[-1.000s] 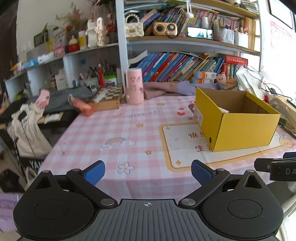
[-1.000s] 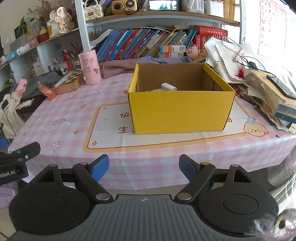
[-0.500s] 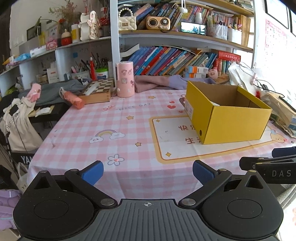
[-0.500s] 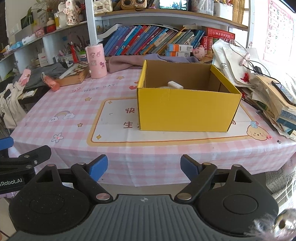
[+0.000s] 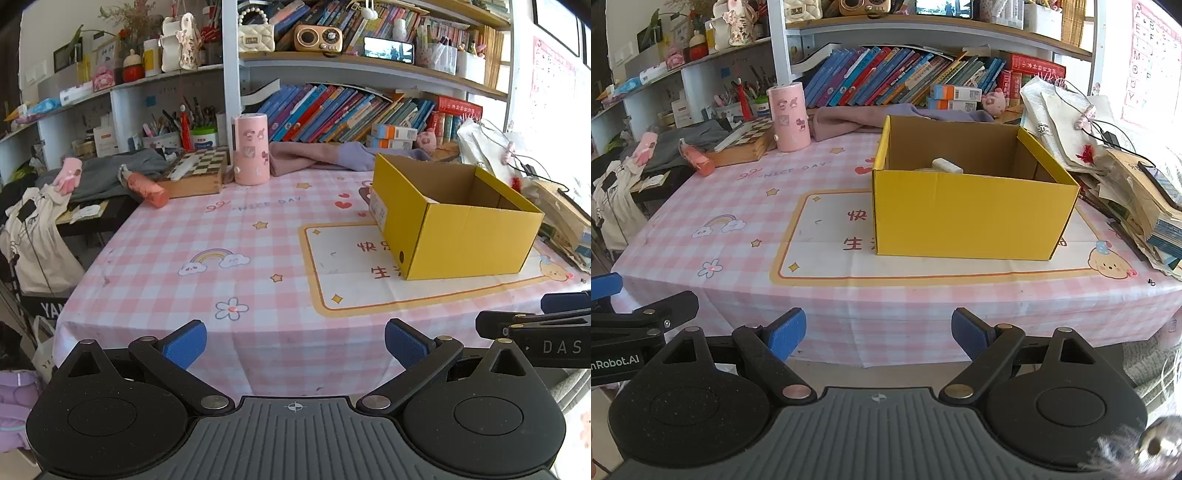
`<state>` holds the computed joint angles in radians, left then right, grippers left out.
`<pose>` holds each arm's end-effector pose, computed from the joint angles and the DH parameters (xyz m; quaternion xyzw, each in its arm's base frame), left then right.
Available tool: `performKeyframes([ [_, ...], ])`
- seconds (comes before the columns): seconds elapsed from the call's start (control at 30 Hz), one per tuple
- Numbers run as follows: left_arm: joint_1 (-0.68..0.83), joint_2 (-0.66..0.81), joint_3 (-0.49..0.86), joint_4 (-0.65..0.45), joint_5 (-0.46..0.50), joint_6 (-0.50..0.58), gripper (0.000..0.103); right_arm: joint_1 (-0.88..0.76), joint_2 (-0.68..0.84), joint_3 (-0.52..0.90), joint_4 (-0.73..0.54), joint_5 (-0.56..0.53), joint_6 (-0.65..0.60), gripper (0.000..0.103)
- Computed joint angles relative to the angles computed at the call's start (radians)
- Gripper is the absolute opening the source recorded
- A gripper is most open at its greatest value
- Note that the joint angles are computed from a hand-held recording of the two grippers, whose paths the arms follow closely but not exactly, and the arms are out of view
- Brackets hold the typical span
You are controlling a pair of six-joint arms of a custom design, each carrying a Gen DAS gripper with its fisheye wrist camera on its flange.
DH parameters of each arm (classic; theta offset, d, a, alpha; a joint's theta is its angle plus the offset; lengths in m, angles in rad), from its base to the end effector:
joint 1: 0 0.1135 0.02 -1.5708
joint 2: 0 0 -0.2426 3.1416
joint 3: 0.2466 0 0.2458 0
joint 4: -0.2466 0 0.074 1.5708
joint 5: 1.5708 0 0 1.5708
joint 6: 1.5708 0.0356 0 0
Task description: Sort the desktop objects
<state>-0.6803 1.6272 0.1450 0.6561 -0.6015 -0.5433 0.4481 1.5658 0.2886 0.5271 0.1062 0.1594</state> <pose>0.1562 -0.1004 0.0476 -0.0466 0.8950 0.0263 0.4429 0.2046 0.0942 0.0707 -0.1108 0.9092 0.0727 0.3947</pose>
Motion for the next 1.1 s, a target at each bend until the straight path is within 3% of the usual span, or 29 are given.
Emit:
performKeyframes([
  [1.1,-0.001,-0.005,0.015,-0.05,0.014,-0.009,0.103,0.001,0.028,0.016,-0.024,-0.014,0.006,0.087],
])
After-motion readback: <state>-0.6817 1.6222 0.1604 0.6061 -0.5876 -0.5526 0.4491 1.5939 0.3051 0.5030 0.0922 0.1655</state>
